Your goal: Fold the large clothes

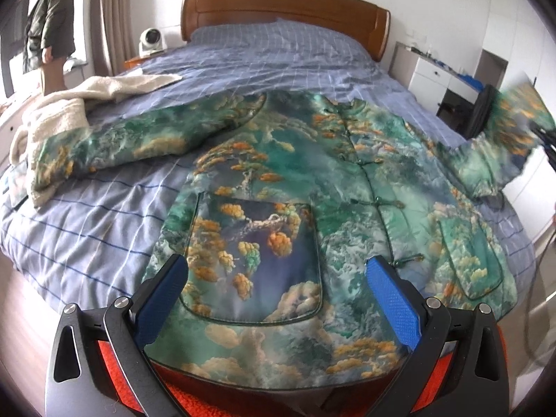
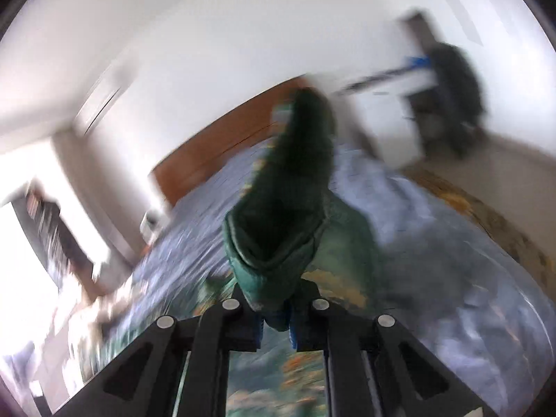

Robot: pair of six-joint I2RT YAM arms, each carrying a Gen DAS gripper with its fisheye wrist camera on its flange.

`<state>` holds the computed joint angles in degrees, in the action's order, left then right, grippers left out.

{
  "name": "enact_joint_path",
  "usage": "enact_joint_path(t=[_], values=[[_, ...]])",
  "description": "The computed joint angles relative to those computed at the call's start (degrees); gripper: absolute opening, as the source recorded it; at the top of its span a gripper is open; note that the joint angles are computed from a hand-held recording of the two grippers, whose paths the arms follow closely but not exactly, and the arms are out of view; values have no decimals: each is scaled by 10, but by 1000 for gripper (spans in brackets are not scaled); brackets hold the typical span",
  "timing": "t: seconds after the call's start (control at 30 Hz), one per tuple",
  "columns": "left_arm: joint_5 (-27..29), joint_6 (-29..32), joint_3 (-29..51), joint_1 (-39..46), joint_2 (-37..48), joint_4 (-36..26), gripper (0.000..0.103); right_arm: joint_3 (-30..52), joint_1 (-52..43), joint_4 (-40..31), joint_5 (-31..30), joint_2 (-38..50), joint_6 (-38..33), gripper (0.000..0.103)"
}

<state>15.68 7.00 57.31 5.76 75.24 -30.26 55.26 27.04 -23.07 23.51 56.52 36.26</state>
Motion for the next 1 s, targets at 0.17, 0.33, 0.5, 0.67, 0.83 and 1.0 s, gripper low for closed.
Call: enact_joint_path(t=[0.17,0.33,0.5,0.67,0.83,1.0], values=[[5,12,4,5,11,-7,102,94,139,45,37,235,-50,10],[101,37,49,19,71,-45,102,115,193,77,25,391,-31,10],[312,1,179,17,207,-133,102,59,258,81,75,384,11,10],[339,-73,316,-70,338,-121,102,66,296,65,133,400,-16,10],[273,-114,422,-148,429,-149,102,82,322,37,182,412,-47,10],[185,-105,508,-181,490,-207,9,77,339,20,186,403,-57,22]])
